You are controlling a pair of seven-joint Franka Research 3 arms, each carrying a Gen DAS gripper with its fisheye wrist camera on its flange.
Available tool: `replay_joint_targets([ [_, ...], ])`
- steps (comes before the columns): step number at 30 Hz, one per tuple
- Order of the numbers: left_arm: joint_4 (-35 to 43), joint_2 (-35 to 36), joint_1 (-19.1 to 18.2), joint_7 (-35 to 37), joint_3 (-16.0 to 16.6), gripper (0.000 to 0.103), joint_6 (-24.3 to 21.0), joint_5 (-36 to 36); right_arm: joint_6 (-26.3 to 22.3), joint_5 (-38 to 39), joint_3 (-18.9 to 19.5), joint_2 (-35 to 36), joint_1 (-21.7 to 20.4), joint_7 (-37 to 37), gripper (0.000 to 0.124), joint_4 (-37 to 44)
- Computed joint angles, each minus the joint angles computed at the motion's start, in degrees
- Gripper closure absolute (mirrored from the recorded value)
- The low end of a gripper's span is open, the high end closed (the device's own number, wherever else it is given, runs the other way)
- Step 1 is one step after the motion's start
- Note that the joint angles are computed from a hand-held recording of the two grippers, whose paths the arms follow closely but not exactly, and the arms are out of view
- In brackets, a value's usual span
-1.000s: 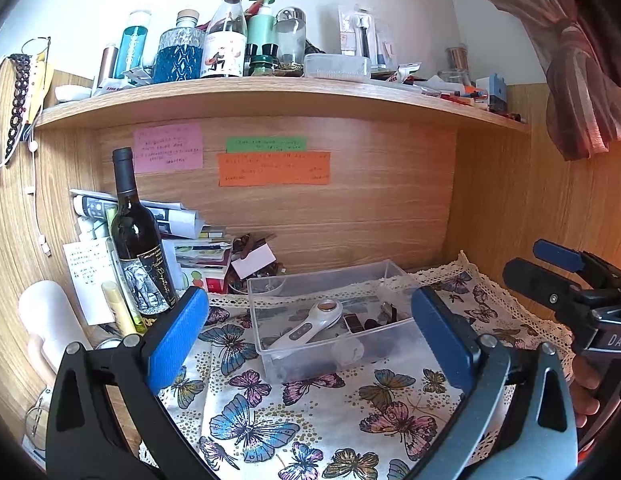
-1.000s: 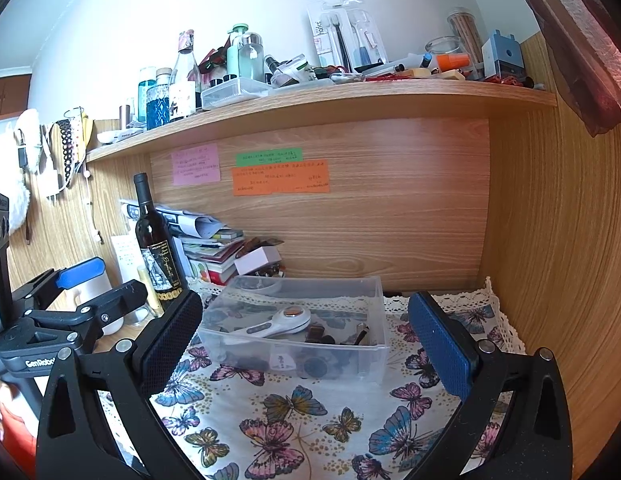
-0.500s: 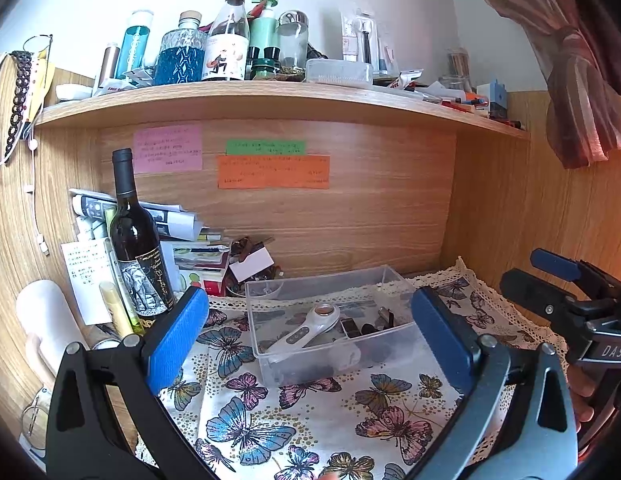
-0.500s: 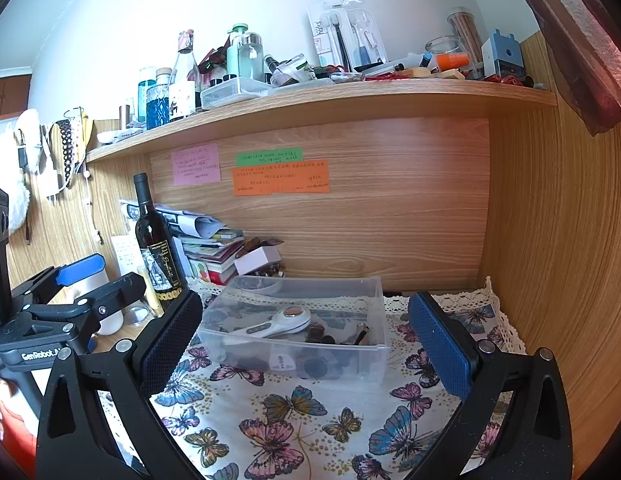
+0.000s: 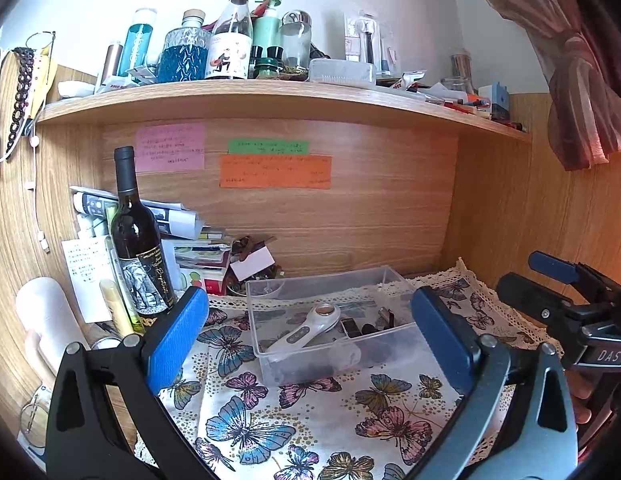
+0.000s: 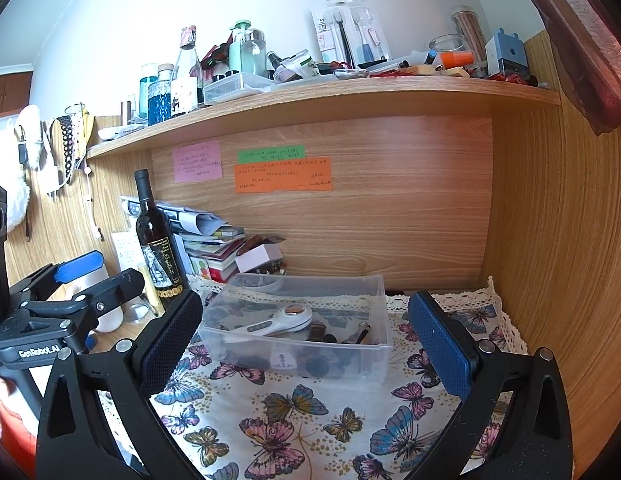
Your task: Organize rigid objects
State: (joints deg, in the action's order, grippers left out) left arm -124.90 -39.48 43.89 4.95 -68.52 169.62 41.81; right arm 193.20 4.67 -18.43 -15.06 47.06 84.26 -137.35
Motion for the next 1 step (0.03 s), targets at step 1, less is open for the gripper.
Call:
replay_joint_targets([
  [1, 0.0, 0.21, -0.02, 0.11, -0.03, 0.0, 0.07, -0.04, 0.0, 0.03, 0.17, 0.01, -0.19, -0.01, 0.021, -0.01],
])
